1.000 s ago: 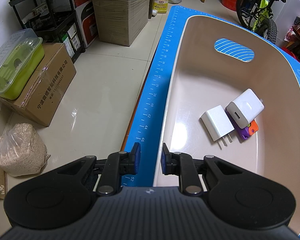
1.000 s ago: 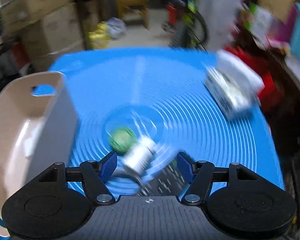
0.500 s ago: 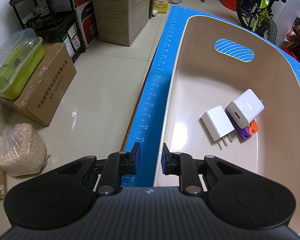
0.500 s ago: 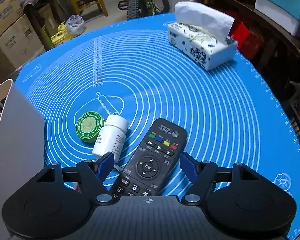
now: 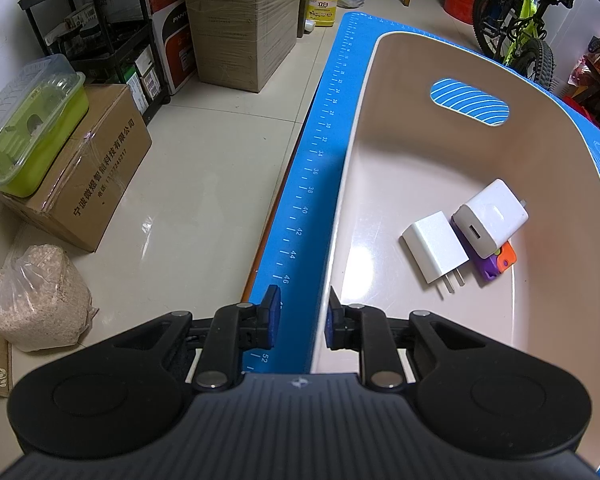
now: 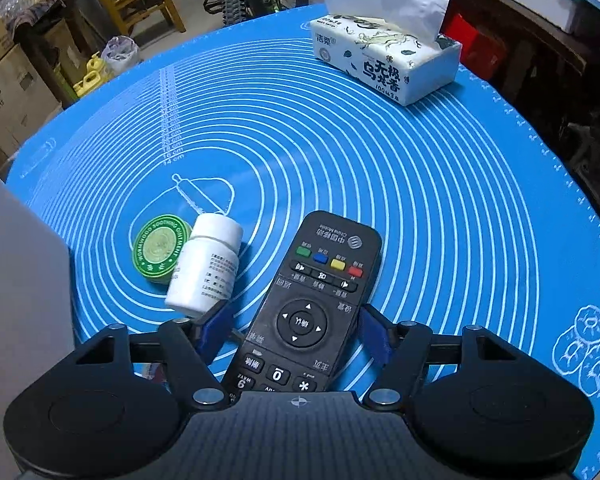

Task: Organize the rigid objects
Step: 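Move the right gripper to the black remote and grasp its end, then lift the black remote and carry it into the basket with the right gripper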

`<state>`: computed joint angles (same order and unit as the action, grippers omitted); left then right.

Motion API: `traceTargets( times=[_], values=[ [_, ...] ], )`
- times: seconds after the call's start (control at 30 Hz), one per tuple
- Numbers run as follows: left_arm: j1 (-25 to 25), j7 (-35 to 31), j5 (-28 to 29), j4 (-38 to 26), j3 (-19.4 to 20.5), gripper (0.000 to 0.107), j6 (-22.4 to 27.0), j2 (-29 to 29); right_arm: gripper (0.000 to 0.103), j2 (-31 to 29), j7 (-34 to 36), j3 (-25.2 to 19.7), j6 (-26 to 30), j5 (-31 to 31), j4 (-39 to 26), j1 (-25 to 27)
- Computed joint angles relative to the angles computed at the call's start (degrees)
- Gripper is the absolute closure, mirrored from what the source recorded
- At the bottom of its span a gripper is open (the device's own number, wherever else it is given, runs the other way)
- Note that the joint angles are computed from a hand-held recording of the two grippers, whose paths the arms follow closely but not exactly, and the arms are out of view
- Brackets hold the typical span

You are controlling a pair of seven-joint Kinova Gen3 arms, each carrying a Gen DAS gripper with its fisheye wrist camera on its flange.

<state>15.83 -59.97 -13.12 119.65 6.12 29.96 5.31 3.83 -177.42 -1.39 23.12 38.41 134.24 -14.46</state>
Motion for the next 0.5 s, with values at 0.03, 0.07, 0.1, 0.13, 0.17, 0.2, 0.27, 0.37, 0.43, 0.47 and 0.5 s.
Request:
traceTargets(
  times=[0.03, 0.07, 0.1, 0.13, 0.17, 0.2, 0.27, 0.37, 0.43, 0.47, 0.5],
  values=[
    [0.02, 0.04, -0.06, -0.01, 0.0, 0.082, 0.0, 0.02, 0.04, -0.28, -0.19, 0.12, -0.64, 0.05, 0.33, 0.16],
    [0.02, 0.04, -0.06, -0.01, 0.0, 0.082, 0.0, 0.02, 0.043, -0.66, -0.16, 0.19, -1.71, -0.02, 0.85, 0.43],
    [0.02, 0.04, -0.06, -0.01, 0.0, 0.082, 0.0, 0.02, 0.045, -0.95, -0.4, 0.25, -2.51, 0.18, 1.28, 0.64],
    [-0.01, -0.01, -0.01, -0.01, 0.0, 0.082, -0.01, 0.02, 0.048, -1.21, -0.89, 0.23, -3.05, 0.74, 1.63, 0.74],
    [-0.05, -0.08, 0.08, 0.01, 0.01, 0.082, -0.05, 0.01, 0.049, -1.32, -1.48, 0.05, -2.88, 1.53, 1.73, 0.66],
    [-0.12, -0.22, 0.17, 0.05, -0.01, 0.082, -0.1, -0.01, 0.049, -1.5, -2.29, -0.15, -2.87, 2.81, 2.0, 0.52],
    [-0.15, -0.3, 0.2, 0.08, -0.02, 0.082, -0.12, -0.01, 0.049, -1.95, -2.78, -0.37, -3.73, 3.77, 2.78, 0.87],
    [-0.15, -0.32, 0.18, 0.07, -0.02, 0.082, -0.1, -0.02, 0.049, -2.86, -3.57, -0.82, -5.09, 5.36, 4.08, 1.57],
    [-0.17, -0.33, 0.2, 0.07, -0.03, 0.082, -0.1, -0.02, 0.049, -3.52, -5.73, -1.44, -5.7, 7.77, 4.98, 1.81],
    [-0.17, -0.33, 0.2, 0.07, -0.03, 0.082, -0.1, -0.02, 0.049, -3.86, -7.6, -2.0, -5.73, 9.45, 5.37, 1.81],
    [-0.17, -0.33, 0.2, 0.07, -0.03, 0.082, -0.1, -0.02, 0.049, -4.2, -9.03, -2.51, -5.62, 10.87, 5.65, 1.89]
  ],
)
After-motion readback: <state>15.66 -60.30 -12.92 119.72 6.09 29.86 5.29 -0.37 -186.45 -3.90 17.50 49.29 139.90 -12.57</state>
